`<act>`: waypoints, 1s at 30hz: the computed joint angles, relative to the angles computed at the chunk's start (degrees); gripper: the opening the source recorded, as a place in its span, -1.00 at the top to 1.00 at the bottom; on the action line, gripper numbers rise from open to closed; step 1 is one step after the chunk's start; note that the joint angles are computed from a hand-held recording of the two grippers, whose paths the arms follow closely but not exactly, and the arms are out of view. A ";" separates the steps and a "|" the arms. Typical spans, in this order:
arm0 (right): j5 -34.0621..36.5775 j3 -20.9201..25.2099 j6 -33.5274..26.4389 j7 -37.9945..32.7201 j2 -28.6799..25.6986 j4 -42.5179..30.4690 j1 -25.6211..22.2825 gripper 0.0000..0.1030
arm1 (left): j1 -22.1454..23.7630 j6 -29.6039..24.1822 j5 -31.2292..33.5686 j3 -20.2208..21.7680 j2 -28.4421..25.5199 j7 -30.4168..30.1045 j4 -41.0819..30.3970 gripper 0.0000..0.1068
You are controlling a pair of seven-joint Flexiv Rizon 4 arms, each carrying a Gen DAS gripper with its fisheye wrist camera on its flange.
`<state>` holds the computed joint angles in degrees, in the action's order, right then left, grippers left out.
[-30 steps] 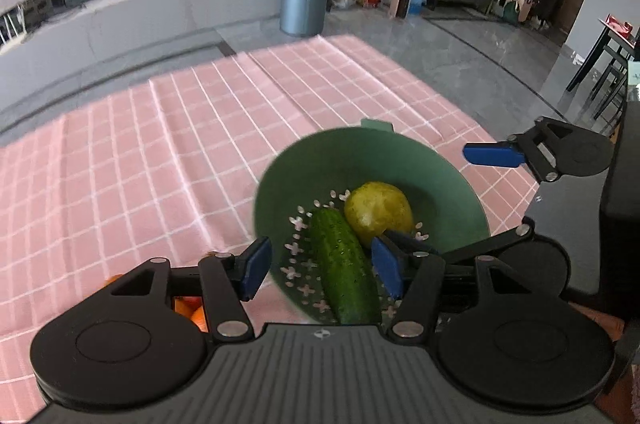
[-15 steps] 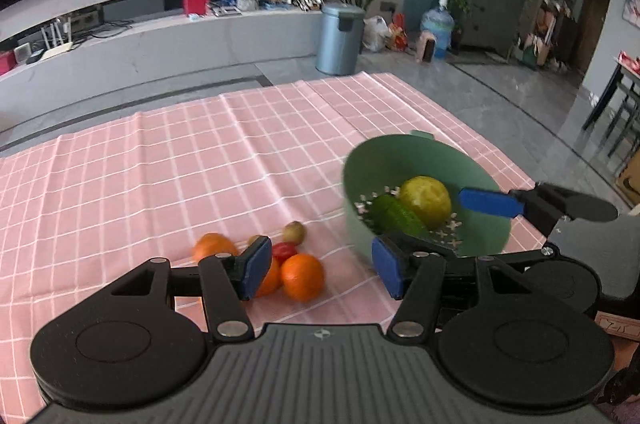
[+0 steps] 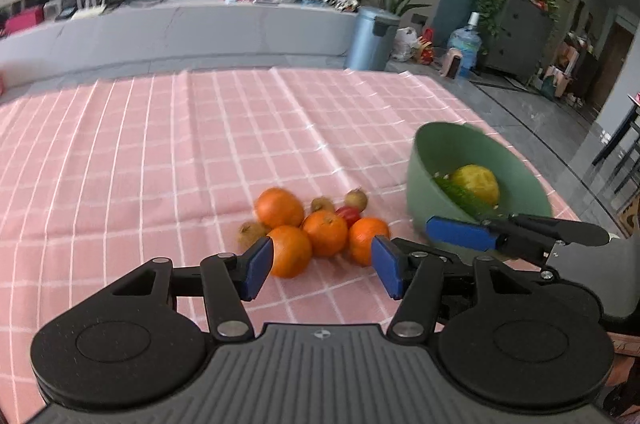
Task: Organize fruits
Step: 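Move both grippers back over the oranges beside the colander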
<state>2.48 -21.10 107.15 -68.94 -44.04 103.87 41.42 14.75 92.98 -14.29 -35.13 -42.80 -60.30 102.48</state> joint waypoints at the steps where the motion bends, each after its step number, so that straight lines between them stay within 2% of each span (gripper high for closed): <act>1: -0.41 0.66 -0.83 0.07 -0.12 -0.32 -0.50 0.38 | 0.01 -0.18 -0.22 0.16 -0.30 -0.22 -0.13 -0.23; 5: -1.25 -0.70 -3.62 1.90 -1.59 -1.66 0.24 0.38 | -0.12 0.36 -0.70 0.60 -2.00 -1.17 -0.52 -0.21; 10: -2.14 -2.93 -4.53 5.50 -4.13 -3.87 1.20 0.32 | -4.97 -0.52 -1.86 5.93 -3.23 -4.15 -3.93 -0.20; 16: -1.86 -10.10 -4.67 8.93 -7.79 -4.35 6.77 0.19 | -7.98 -0.90 -3.04 9.24 -4.69 -7.31 -6.27 -0.20; 21: -2.85 -10.30 -7.04 11.65 -8.95 -5.89 6.56 0.13 | -10.10 -2.21 -2.77 12.11 -5.62 -7.57 -8.11 -0.20; 27: -3.27 -13.91 -6.53 14.26 -11.22 -6.11 8.95 0.13 | -10.87 -3.51 -3.74 12.86 -6.46 -7.84 -9.44 -0.20; 30: -3.25 -16.07 -7.05 15.29 -12.43 -6.32 10.41 0.15 | -11.12 -3.95 -4.06 13.06 -6.79 -7.76 -9.97 -0.12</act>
